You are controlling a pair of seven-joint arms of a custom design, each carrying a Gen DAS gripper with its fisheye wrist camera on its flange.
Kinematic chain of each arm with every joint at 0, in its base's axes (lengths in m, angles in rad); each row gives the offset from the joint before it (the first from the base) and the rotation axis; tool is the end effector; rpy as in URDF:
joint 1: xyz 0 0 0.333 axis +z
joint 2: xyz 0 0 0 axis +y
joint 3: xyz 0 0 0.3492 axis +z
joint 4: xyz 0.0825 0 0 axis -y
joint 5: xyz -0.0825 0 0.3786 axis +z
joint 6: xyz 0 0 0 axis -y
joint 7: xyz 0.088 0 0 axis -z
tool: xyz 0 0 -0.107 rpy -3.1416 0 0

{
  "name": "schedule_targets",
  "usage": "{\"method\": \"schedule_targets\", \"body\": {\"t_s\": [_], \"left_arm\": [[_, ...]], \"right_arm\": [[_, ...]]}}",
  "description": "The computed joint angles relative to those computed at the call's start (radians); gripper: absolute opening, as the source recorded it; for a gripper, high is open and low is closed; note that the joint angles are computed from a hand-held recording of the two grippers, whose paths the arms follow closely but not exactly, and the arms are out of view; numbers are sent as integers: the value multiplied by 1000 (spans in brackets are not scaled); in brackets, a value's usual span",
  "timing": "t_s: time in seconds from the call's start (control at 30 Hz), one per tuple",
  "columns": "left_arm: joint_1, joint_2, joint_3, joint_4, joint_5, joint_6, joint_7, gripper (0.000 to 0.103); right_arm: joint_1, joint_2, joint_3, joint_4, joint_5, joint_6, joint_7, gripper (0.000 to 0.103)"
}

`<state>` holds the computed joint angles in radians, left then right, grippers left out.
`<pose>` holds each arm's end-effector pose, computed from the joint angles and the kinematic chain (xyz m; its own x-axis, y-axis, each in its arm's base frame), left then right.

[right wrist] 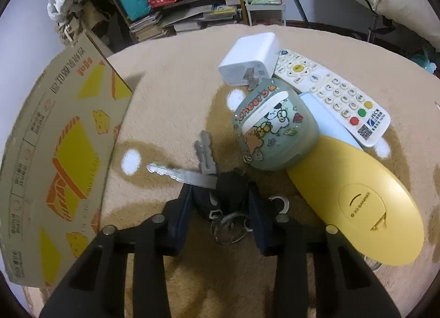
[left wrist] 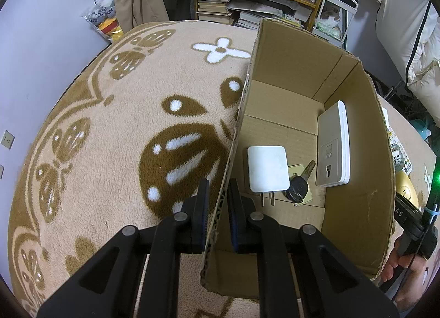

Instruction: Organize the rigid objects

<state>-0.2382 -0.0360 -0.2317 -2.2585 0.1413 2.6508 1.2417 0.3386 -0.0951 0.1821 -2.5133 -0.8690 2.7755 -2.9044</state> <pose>0.4841 -0.2512 0.4593 -0.2538 -0.9671 0.0177 -0.8781 0.2227 -0.4234 0.3906 0.2631 0.3782 -0.4271 -0.8731 -0.2352 -0.7340 0.4867 -0.4736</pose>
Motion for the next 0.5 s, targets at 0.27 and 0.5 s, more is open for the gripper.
{"method": "schedule_targets", "body": {"t_s": [0.27, 0.5], "left_arm": [[1, 3, 3, 2, -23, 2, 18, 12], [2, 4, 3, 3, -26, 2, 22, 12]], "right_arm": [[1, -12, 9, 0, -21, 10, 72, 25], [3, -18, 19, 7, -34, 9, 89, 23]]}}
